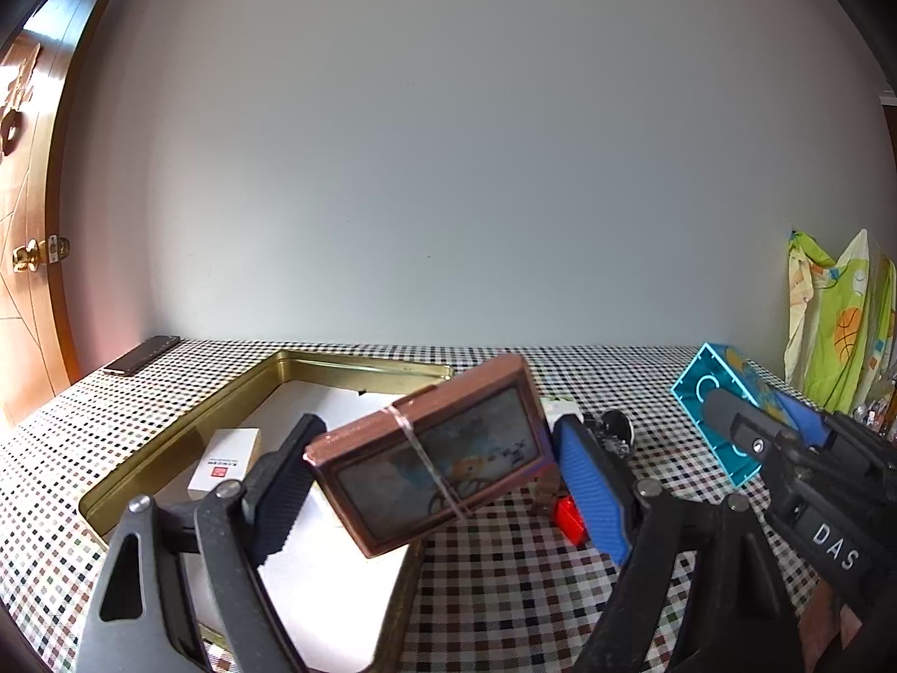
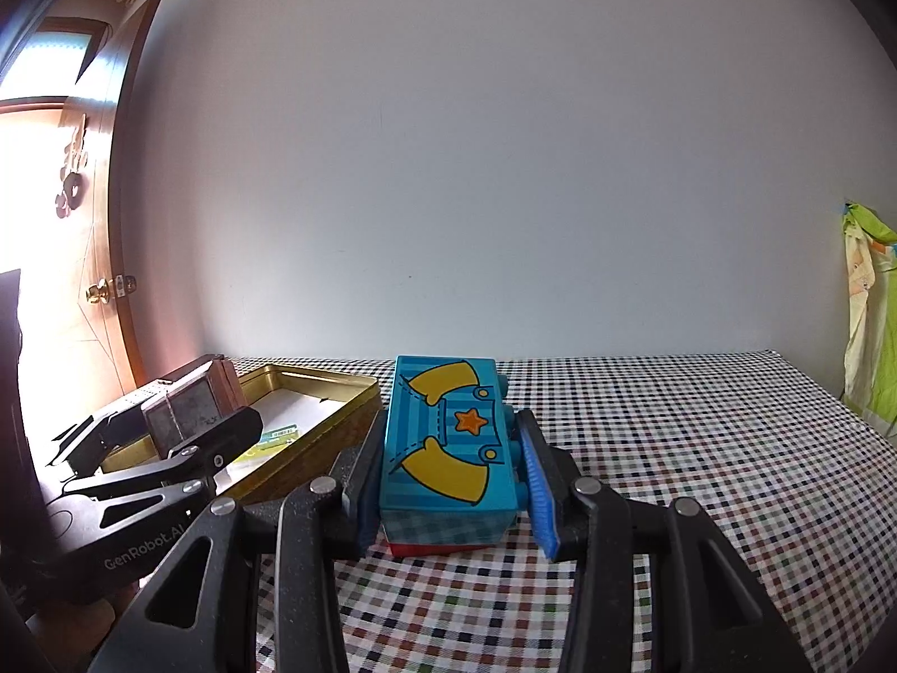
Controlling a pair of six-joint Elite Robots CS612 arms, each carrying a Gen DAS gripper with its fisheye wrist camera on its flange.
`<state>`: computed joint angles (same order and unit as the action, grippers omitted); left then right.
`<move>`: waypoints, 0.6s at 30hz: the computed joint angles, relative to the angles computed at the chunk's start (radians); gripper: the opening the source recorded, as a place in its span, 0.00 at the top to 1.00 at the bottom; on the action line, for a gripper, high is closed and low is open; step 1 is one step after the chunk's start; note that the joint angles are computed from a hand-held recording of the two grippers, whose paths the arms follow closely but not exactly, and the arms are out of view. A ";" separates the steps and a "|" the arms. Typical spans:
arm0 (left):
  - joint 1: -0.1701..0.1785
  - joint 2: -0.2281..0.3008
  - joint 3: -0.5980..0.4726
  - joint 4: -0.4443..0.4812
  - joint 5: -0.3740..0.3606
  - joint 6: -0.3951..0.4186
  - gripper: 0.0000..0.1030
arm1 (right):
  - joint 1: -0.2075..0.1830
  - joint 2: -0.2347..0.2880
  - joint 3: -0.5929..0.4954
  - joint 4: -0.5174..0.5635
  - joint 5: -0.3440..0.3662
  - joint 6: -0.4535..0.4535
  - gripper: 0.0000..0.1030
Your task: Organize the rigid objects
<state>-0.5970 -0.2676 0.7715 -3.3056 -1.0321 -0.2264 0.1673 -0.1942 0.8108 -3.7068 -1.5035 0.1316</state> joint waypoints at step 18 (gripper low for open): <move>0.000 -0.044 0.084 -0.044 0.023 -0.020 0.19 | 0.013 0.010 -0.032 0.028 0.041 -0.035 0.56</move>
<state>-0.5968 -0.3113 0.8552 -3.3499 -1.0090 -0.2467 0.1805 -0.1845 0.7786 -3.6788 -1.4630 0.0964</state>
